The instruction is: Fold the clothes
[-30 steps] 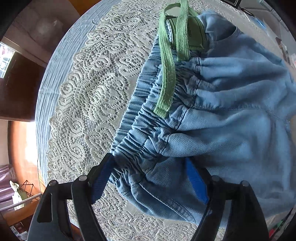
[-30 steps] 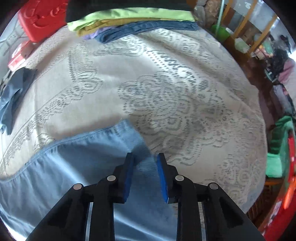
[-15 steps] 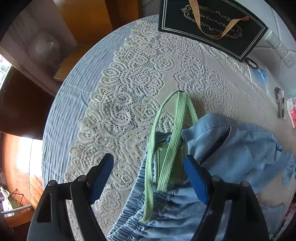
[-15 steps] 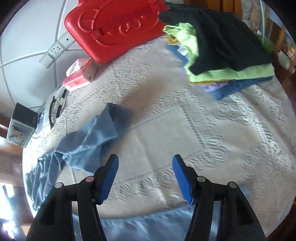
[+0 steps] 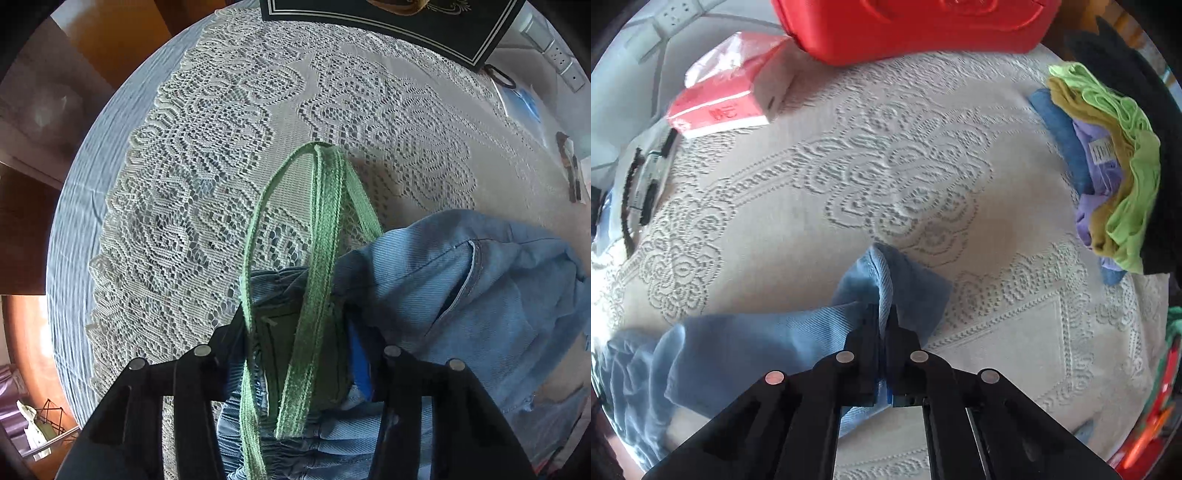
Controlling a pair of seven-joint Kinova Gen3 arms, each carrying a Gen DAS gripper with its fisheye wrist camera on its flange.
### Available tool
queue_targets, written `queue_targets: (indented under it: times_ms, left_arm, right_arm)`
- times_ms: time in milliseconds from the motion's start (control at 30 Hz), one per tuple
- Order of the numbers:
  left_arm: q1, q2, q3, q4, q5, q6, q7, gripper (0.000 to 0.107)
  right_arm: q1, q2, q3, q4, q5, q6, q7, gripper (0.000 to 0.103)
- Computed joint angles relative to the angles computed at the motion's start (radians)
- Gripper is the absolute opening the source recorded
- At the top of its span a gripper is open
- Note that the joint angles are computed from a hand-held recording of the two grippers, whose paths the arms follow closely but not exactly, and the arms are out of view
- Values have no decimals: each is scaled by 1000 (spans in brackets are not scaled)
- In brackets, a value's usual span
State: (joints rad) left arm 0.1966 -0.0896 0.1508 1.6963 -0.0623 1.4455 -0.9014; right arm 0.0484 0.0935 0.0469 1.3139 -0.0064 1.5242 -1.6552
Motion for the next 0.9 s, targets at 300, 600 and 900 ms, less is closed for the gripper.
queue_targets:
  times_ms: [300, 600, 900]
  left_arm:
    - [-30, -86, -5, 58, 21, 4, 22, 47]
    - [-31, -114, 21, 37, 23, 40, 27, 50]
    - [-59, -156, 33, -76, -72, 81, -8, 85]
  right_arm:
    - [185, -320, 268, 18, -191, 85, 207, 2]
    - [274, -357, 332, 196, -35, 130, 392, 29]
    - [301, -292, 284, 173, -67, -6, 376, 75]
